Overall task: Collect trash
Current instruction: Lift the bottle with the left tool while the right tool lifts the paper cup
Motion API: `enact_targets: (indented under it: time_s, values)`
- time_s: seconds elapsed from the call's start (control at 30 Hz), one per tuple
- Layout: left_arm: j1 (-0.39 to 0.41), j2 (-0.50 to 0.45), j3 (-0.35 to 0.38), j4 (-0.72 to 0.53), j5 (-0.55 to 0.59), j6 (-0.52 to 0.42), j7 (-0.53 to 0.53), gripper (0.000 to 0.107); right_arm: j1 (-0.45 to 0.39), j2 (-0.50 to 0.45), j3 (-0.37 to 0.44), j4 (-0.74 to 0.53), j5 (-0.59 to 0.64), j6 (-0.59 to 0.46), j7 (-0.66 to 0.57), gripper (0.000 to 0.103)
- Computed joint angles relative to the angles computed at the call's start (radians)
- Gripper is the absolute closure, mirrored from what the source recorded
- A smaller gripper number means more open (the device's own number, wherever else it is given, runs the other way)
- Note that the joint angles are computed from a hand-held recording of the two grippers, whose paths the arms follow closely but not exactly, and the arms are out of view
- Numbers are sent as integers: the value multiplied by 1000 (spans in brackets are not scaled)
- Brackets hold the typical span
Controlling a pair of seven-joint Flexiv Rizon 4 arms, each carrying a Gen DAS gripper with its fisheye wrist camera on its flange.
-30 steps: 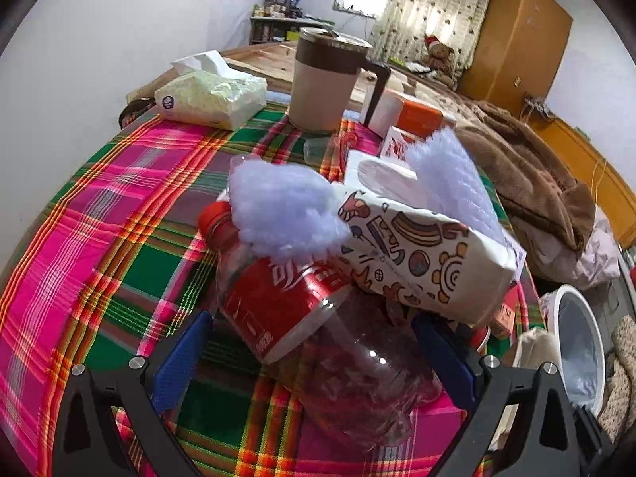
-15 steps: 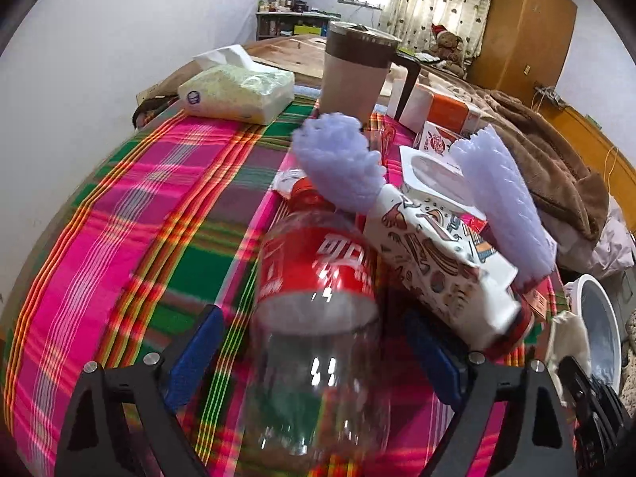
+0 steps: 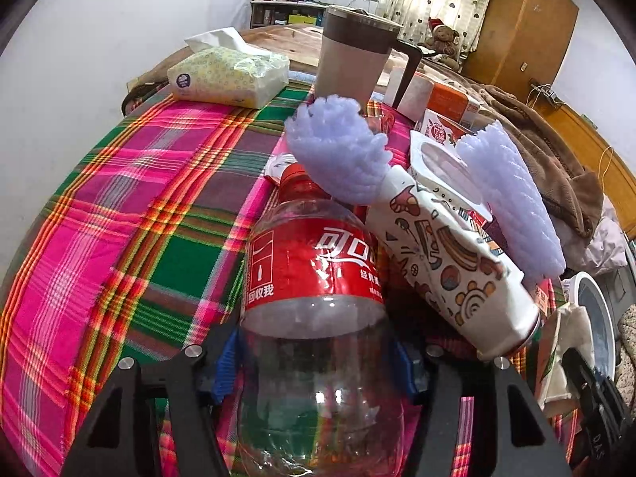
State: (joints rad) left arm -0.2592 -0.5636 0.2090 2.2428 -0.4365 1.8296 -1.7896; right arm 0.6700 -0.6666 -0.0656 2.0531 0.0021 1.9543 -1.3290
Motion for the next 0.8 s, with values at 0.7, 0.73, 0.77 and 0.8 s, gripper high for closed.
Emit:
enact_targets:
  time_s: [0.7,0.73,0.77,0.8]
  values:
    - [-257,125,12,239,-348,243,127,45,-72,59,76,84,-3,99,-45,95]
    - [-262,134,2,245,-361,261,137,45,-77,64,79,90,0,106,-48,95]
    - [-254,147,-14,250,-355,274,140,45,-81,69,82,95,3,115,-51,95]
    - [-252,152,-26,253,-364,284,148,45,-86,73,85,98,5,119,-54,95]
